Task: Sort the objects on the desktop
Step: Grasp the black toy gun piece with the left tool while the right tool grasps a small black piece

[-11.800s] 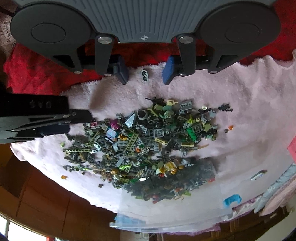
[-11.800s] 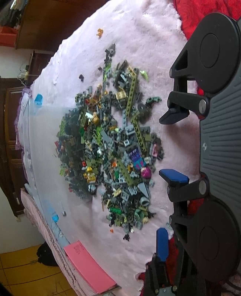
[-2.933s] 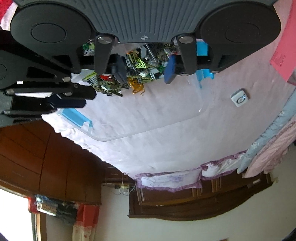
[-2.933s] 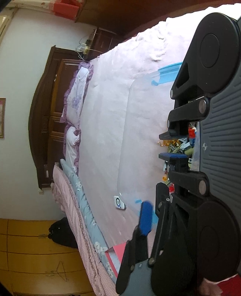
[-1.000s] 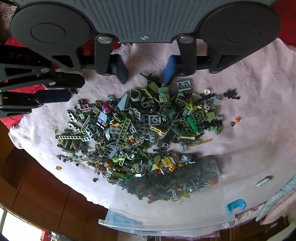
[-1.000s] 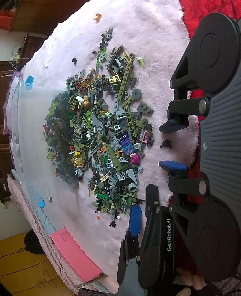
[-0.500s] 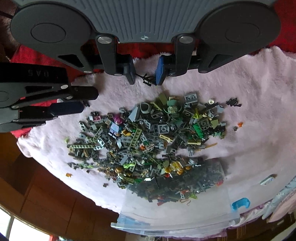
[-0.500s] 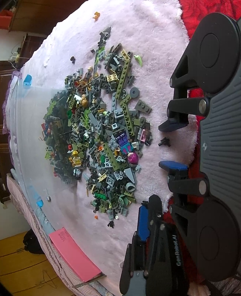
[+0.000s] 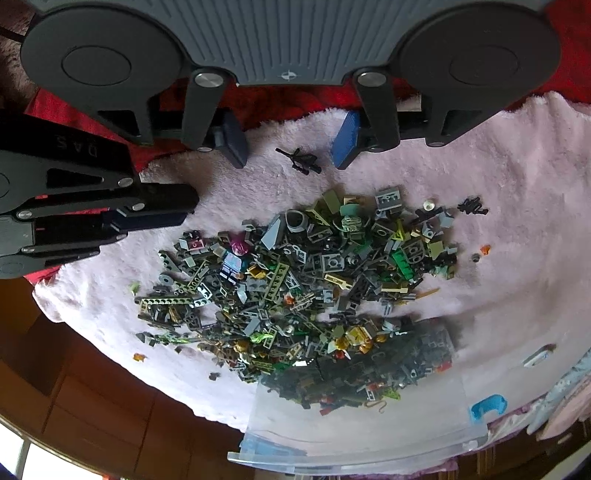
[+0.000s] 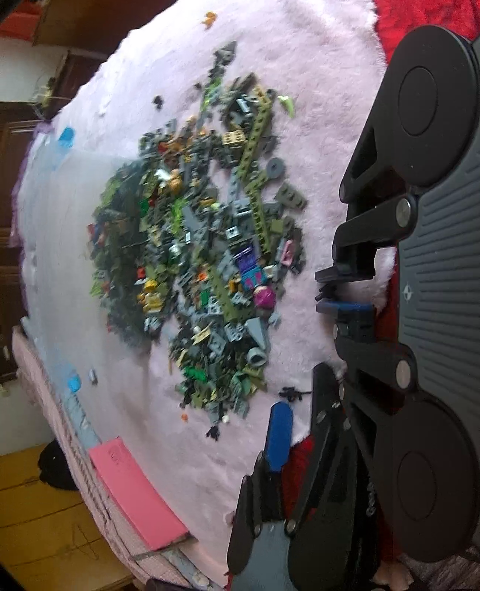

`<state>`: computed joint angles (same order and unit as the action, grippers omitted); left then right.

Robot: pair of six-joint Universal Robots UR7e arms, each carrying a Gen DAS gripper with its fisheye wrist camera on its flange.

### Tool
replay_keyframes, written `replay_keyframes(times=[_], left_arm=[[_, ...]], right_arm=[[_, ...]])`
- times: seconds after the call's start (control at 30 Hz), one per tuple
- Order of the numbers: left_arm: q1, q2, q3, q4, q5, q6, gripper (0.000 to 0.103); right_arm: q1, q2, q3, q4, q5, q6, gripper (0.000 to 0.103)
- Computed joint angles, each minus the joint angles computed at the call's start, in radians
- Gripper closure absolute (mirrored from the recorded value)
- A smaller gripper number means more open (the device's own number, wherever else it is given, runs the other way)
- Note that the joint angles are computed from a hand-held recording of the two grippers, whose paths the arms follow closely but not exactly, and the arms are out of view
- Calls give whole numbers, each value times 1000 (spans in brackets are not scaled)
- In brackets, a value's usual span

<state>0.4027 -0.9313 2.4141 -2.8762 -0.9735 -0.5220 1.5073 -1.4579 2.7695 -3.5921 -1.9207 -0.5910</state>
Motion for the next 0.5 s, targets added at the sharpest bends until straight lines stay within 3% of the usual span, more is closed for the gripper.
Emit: replay_keyframes(times=[0.23, 0.37, 0.5], left_arm=[[0, 0, 7, -19, 3, -5, 50], [1, 0, 7, -23, 4, -9, 50], [3, 3, 4, -13, 11, -16, 45]], right_arm=[[11, -6, -10, 33, -12, 5, 90], [8, -11, -11, 51, -19, 17, 78], [5, -7, -11, 51, -24, 20, 78]])
